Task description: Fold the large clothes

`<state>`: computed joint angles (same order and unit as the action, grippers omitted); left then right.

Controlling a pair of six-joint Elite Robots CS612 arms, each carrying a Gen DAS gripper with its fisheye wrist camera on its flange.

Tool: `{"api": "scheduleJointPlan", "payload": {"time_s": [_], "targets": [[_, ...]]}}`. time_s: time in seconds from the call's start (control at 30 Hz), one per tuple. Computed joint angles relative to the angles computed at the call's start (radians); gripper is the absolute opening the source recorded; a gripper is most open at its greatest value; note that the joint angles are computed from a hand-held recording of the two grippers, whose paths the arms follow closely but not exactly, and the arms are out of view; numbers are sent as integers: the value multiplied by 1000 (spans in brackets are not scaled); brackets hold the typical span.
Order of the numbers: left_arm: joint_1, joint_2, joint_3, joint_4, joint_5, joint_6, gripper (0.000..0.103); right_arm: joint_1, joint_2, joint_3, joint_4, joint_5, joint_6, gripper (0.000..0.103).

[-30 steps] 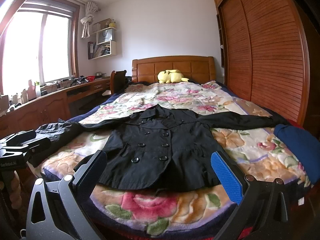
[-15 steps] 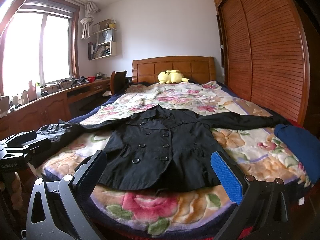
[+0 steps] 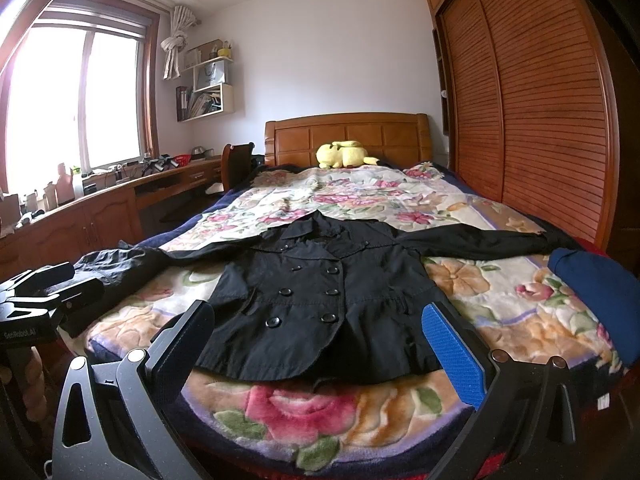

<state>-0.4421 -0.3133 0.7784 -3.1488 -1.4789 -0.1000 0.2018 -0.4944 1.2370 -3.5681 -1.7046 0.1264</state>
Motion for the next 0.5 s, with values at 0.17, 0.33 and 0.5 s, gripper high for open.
{"api": "scheduleJointPlan", "payload": {"time_s": [0.17, 0.33, 0.5], "targets": [[0, -1, 2, 0, -2, 0, 103, 0, 0, 0, 1, -1, 1, 103], [0, -1, 2, -1, 0, 0, 103, 0, -2, 2, 0, 2, 4, 103], [0, -1, 2, -2, -1, 1, 103, -1, -2, 1, 0, 5, 6, 103]]}}
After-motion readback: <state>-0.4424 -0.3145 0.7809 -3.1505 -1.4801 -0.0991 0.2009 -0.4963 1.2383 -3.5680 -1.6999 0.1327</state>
